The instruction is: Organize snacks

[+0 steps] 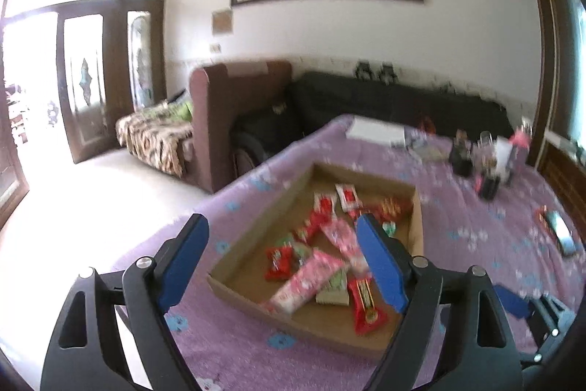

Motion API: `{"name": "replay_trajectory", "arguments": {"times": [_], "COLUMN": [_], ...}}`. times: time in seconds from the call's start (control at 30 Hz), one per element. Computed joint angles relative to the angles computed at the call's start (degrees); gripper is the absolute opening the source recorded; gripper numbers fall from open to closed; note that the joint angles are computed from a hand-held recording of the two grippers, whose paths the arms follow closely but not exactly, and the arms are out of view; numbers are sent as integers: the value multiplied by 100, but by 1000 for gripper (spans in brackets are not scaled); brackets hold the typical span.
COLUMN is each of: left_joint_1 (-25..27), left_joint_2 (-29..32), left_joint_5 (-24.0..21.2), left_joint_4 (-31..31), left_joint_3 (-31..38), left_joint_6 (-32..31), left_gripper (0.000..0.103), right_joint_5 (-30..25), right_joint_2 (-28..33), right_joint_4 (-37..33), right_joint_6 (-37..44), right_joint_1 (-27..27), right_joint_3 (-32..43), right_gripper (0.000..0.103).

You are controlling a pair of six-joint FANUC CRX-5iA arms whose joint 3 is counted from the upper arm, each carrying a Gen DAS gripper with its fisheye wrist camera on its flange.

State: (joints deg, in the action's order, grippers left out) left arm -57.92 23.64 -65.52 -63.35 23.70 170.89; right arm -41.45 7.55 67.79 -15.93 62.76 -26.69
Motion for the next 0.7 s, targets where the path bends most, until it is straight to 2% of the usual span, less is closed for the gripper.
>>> {"name": "replay_trajectory", "arguments": {"times": [0.07,0.2,0.27,0.33,0.4,0.47,0.57,0.7], "left_joint_1": [-151,-407,-508,-558,-509,-372,-80,228], "left_joint_2": [-65,-136,-177,-268,-333,-320,-259,-137], "left_joint_5": [-161,-591,-786,-766,-692,-579,-161,172], "left_joint_4": [-398,-1016,-1265,-1419,-1305,-1020,-426,335], "left_joint_3": [-83,-194,-259,-386,-411,-313,-184,-85], "left_joint_6": [348,848,1105,1349,1360,1018,297,-165], "left_gripper": [89,92,103,103,103,103,103,103], "right_joint_5": [-30,-48,-22,0,4,-3,-16,-21], "right_joint_2": [3,-9,-36,-55,-70,-76,-77,-92], "right_joint_4": [52,167,243,318,418,515,636,775], "right_joint_6": [-38,-123,-197,-268,-349,-403,-459,-514], "right_joint_1": [18,25,19,14,11,13,21,18], "right_joint_3": [-5,-26,-63,-87,-109,-127,-145,-175], "right_gripper": [70,72,72,72,72,72,72,73]}}
